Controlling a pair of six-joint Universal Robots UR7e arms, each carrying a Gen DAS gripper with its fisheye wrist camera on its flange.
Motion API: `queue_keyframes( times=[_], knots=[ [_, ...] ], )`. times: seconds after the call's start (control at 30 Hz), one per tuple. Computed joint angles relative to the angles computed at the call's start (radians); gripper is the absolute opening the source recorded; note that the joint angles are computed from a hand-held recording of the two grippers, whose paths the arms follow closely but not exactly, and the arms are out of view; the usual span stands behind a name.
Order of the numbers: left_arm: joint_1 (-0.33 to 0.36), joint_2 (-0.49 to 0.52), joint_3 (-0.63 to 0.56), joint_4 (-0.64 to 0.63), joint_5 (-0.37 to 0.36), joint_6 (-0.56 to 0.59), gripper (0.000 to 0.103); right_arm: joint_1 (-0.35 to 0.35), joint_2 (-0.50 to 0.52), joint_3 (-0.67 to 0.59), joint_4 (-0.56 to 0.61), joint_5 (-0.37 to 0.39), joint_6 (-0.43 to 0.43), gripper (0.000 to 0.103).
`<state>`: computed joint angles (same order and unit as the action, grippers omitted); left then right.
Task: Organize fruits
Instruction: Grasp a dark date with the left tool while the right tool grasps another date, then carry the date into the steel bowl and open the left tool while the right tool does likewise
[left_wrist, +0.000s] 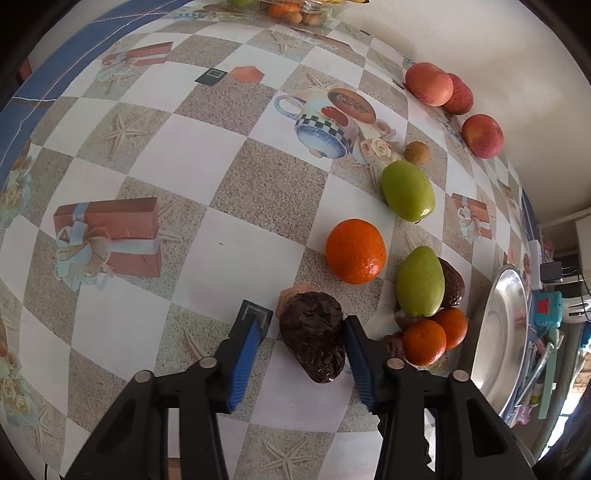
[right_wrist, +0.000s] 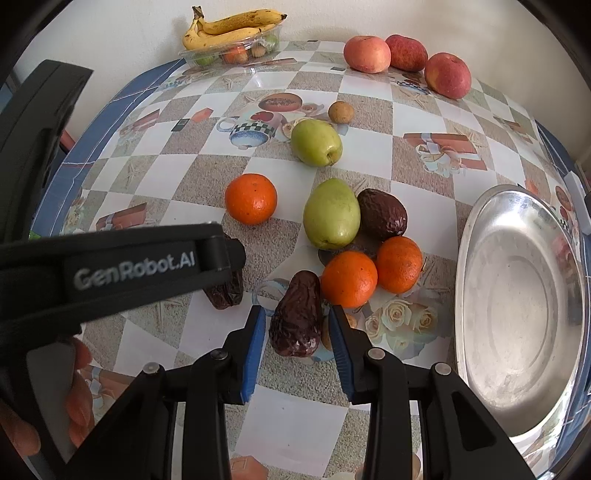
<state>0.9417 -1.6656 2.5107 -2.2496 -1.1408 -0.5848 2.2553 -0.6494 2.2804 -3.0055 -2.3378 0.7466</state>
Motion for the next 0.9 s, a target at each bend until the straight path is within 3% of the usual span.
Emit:
queue_keyframes(
  times=[0.1,0.43,0.57,0.9],
  knots=[
    [0.005,-0.003,-0.001,-0.008,-0.019,0.005,0.037,0.002,0.0,-0.006,0.018,-0.003,0.002,0.035],
    [-0.004,-0.031,-0.005,0.007,0.009,-0.027,0.037,0.008,0.007,-0.013,0.035,-0.003,-0.001,0.027],
    [-0.011,-0.063,-0.006,0.002,0.02,-0.044,0.037,0.005,0.001,0.006,-0.045,0.029,-0.024,0.027],
    [-0.06,-0.1,-0.005,0.009,0.05,-0.059,0.037,0.051,-0.026,0.017,-0.147,0.004,-0.041,0.027]
  ],
)
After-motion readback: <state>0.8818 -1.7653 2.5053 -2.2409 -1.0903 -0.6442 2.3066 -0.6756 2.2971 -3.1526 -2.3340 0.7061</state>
